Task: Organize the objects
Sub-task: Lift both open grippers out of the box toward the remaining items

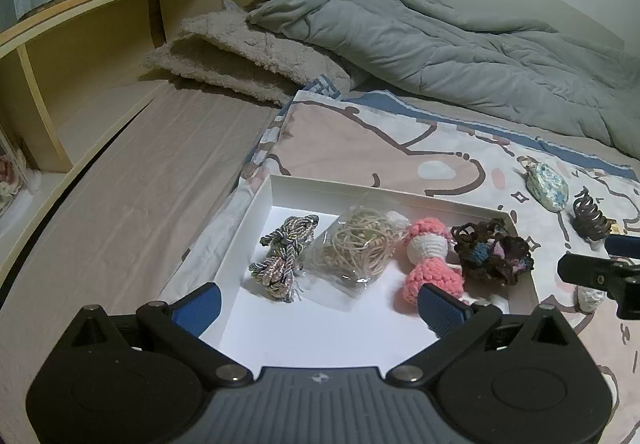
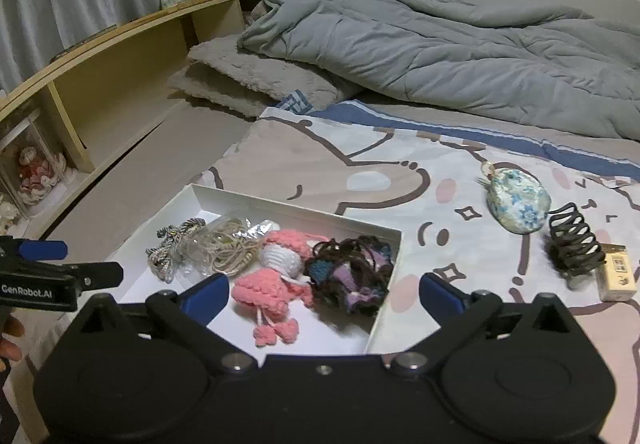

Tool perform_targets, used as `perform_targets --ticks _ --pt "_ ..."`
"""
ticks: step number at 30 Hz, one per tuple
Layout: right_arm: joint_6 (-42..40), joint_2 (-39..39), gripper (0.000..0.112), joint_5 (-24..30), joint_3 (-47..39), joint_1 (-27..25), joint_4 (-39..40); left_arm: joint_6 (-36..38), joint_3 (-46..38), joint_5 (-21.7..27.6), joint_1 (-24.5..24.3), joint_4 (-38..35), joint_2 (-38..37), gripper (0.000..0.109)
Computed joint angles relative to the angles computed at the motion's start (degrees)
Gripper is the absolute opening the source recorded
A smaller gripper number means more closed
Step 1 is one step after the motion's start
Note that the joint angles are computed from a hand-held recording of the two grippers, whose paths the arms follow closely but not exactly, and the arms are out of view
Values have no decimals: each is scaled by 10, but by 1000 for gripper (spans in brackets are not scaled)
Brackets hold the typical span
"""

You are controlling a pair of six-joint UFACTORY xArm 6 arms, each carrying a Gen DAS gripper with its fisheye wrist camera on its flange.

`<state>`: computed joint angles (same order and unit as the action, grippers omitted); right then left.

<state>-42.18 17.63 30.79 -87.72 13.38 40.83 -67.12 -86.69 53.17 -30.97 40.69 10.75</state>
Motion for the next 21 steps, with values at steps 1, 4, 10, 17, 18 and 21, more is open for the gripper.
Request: perform_targets --ticks 1,4,10,17,18,21 --pt "1 -1 103 3 0 -2 -3 -3 -1 1 -1 0 0 103" --pt "2 -5 103 7 2 -6 -8 -11 -3 3 -2 -3 0 103" --pt "10 -9 103 20 -2 -18 -11 -5 -32 4 -9 -6 18 103" --pt "18 -7 103 19 -13 -49 -31 18 -97 8 -23 1 66 103" --pt "20 -6 103 17 -14 -53 -33 22 -108 9 -26 -1 74 103" --pt "29 -1 103 12 -21 -67 -45 32 -146 16 -33 -1 102 103"
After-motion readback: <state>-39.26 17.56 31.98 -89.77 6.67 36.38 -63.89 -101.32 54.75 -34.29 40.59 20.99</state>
